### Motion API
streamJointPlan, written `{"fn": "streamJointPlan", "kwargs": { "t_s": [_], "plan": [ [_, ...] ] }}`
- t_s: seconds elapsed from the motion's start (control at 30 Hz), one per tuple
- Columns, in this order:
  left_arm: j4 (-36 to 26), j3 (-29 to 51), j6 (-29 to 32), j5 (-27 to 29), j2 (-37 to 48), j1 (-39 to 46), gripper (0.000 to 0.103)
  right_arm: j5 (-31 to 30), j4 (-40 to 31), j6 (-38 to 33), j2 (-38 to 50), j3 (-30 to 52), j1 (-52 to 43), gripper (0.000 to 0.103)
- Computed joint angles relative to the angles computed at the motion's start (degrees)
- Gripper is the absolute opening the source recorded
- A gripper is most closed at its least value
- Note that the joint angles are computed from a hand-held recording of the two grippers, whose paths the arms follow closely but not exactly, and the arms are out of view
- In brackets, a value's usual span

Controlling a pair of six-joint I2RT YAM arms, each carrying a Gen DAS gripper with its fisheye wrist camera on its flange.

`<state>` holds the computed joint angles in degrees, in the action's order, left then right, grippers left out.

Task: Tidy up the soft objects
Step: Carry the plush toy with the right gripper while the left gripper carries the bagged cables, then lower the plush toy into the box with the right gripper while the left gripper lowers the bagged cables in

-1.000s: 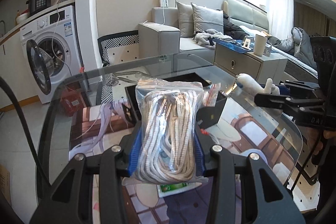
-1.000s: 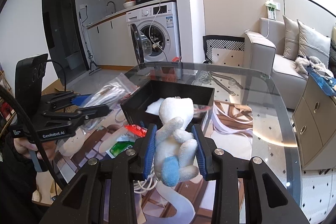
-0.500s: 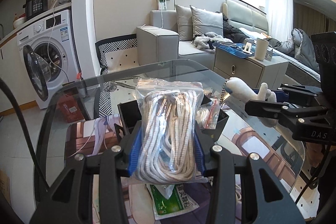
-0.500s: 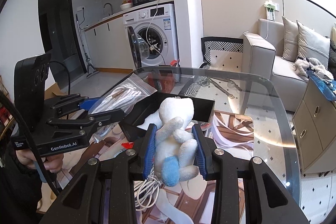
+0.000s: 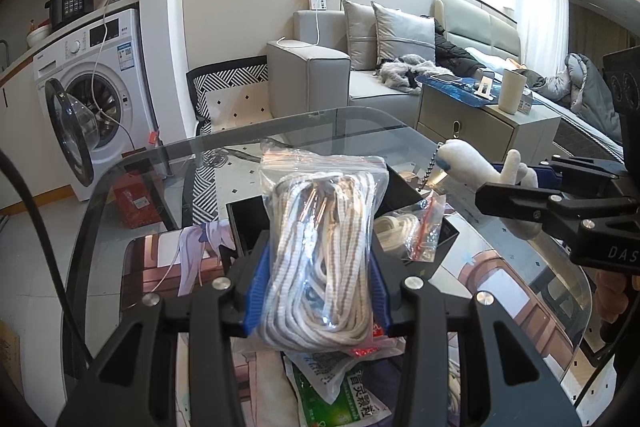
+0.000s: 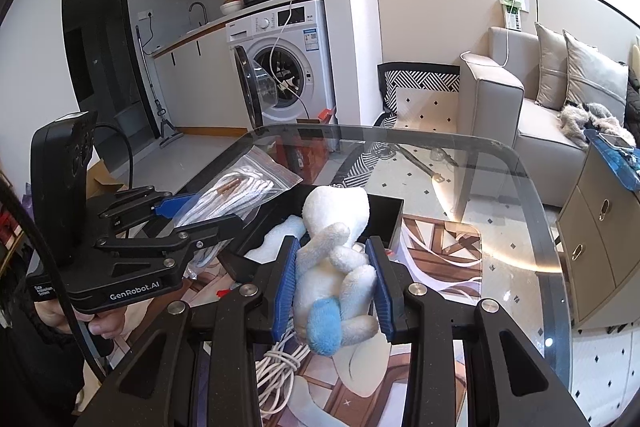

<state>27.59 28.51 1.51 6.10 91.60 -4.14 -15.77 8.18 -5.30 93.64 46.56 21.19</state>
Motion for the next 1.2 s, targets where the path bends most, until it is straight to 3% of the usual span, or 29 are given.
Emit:
{"fn": "streamJointPlan", "kwargs": {
  "t_s": [1.2],
  "plan": [
    [-5.48,14.96,0.69,-0.38,15.35,1.15,0.042,2.28,-10.78,-3.42,19.31,22.35,1.65,0.034]
  ]
}}
